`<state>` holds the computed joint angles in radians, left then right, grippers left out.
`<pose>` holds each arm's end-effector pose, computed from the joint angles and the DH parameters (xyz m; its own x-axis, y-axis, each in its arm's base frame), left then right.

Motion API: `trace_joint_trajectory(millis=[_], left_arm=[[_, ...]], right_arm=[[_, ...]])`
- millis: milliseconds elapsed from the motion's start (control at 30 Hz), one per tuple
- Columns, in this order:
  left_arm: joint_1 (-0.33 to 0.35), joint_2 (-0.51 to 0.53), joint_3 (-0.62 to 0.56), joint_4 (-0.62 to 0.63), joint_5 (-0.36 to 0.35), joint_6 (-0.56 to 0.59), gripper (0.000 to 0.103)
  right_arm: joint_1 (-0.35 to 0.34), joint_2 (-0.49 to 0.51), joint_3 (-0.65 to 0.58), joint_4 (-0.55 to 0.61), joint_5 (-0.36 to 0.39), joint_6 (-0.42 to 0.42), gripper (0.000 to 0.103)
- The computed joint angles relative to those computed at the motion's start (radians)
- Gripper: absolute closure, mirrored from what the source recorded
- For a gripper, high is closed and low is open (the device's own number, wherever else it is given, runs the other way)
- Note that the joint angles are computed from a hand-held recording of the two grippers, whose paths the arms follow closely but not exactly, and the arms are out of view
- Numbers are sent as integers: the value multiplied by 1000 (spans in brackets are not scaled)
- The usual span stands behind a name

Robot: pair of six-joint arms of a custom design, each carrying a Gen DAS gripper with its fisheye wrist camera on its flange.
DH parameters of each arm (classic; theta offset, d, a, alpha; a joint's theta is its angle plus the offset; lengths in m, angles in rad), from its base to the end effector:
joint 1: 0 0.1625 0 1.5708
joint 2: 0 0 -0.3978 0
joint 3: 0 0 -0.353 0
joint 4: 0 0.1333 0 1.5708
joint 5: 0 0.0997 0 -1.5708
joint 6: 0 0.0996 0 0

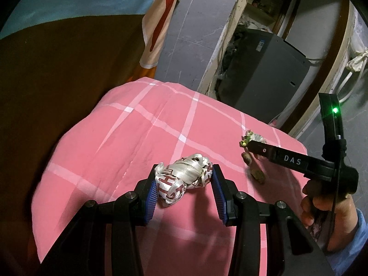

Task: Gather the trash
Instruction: 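Grasp the silver-white wrapper with the left tool while the right tool approaches the green scrap, then grasp the green-white scrap with the right tool while the left tool holds the wrapper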

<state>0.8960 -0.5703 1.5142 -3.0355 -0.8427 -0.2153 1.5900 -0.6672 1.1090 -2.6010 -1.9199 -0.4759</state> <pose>-0.2599 -0.6443 0.0765 -0.8872 0.0583 -0.4576 0.3607 0.7061 -0.6094 0.1139 -0.7644 0.2352 -0.8310 -0.2283 0.5072 -0.4463 0.8180 -0.3630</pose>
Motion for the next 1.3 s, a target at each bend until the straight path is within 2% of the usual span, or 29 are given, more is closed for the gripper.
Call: trace_joint_trajectory(millis=[67, 167, 267, 467, 533, 667, 1067, 1300], left_arm=[[-1, 0, 1, -5, -4, 1, 65], [-5, 0, 9, -29, -2, 18, 65], [-9, 2, 14, -52, 2, 41, 65], [-29, 6, 30, -103, 8, 69, 65], [-39, 9, 33, -114, 17, 76, 65], [-55, 8, 44, -130, 22, 82, 65], [-91, 8, 70, -143, 34, 91, 65], [-127, 32, 66, -196, 10, 132, 65]], right_arm=[[-4, -6, 6, -2, 10, -6, 65], [-10, -24, 30, -23, 29, -11, 72], [-15, -49, 71, -60, 59, -23, 76], [-31, -125, 190, -173, 151, -52, 77], [-30, -143, 224, -211, 149, -75, 78], [-35, -187, 292, -259, 169, -101, 88], [-69, -307, 446, -333, 227, -116, 92], [-91, -420, 596, -486, 314, -146, 93]])
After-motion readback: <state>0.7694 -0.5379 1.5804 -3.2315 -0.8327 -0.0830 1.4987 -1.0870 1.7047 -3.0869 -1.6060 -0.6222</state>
